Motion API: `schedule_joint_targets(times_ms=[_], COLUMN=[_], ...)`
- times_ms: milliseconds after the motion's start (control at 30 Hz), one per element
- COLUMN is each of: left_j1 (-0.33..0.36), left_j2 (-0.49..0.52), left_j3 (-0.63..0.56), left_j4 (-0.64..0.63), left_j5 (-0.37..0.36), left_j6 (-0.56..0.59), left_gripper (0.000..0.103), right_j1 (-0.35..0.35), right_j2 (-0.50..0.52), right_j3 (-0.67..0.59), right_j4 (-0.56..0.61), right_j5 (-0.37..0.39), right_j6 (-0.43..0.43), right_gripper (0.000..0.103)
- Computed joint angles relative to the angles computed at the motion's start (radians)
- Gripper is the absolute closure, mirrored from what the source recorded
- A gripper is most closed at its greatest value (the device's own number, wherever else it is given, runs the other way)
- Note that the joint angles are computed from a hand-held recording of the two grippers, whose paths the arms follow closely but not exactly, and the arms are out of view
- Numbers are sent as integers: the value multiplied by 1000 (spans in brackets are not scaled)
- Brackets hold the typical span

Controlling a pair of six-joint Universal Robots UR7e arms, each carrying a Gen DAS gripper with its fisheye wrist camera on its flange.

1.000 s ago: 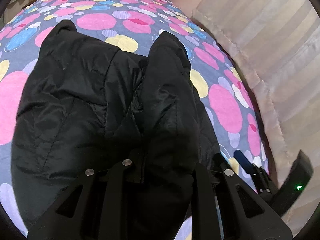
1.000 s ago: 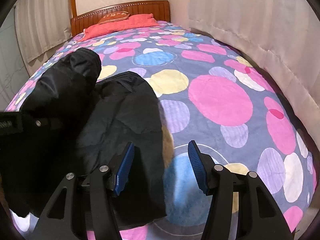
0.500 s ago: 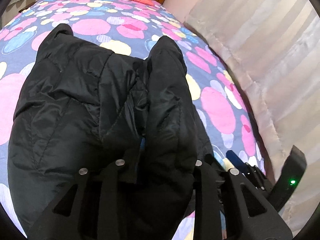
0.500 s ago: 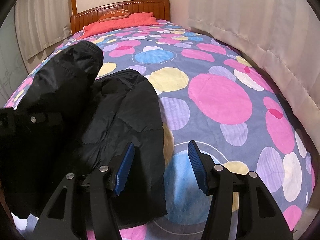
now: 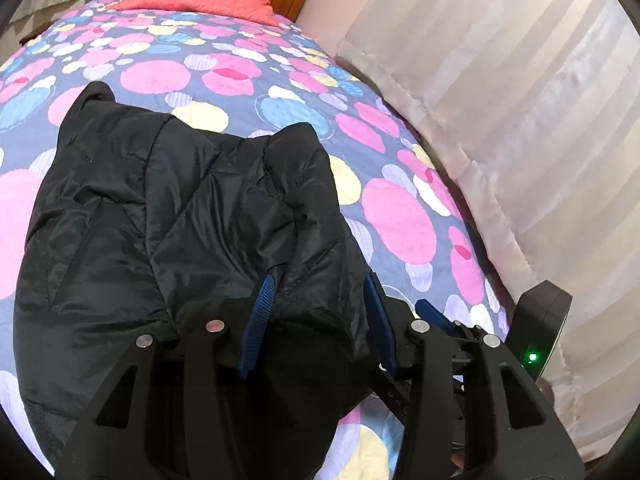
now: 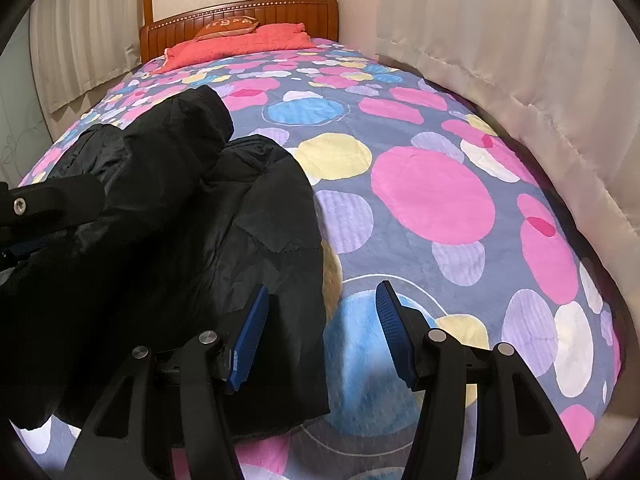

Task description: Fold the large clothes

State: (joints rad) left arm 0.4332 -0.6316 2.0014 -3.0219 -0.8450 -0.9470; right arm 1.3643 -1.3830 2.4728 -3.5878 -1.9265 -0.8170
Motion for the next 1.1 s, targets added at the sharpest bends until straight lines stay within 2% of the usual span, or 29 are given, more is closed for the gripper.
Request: schedule_joint_targets(times_ms=[333, 667, 900, 1100], left_j1=[0, -26, -45, -63], left_j2=[-12, -47, -94, -177], left_j3=[19, 61, 120, 206], left_j4=[-21, -24, -6, 40], left_j5=[-13, 18, 50, 113], left_j6=[1, 8, -28, -104], left_gripper=[58, 58, 58, 56], right_j1=[9, 41, 81, 125], right_j2=[-7, -3, 11, 6], right_j3=[6, 9, 7, -5], right_j4=[-5, -16, -27, -18], right_j5=[-6, -28, -51, -63], right_j6=[-4, -7, -6, 20], right_gripper=[47, 47, 47, 47])
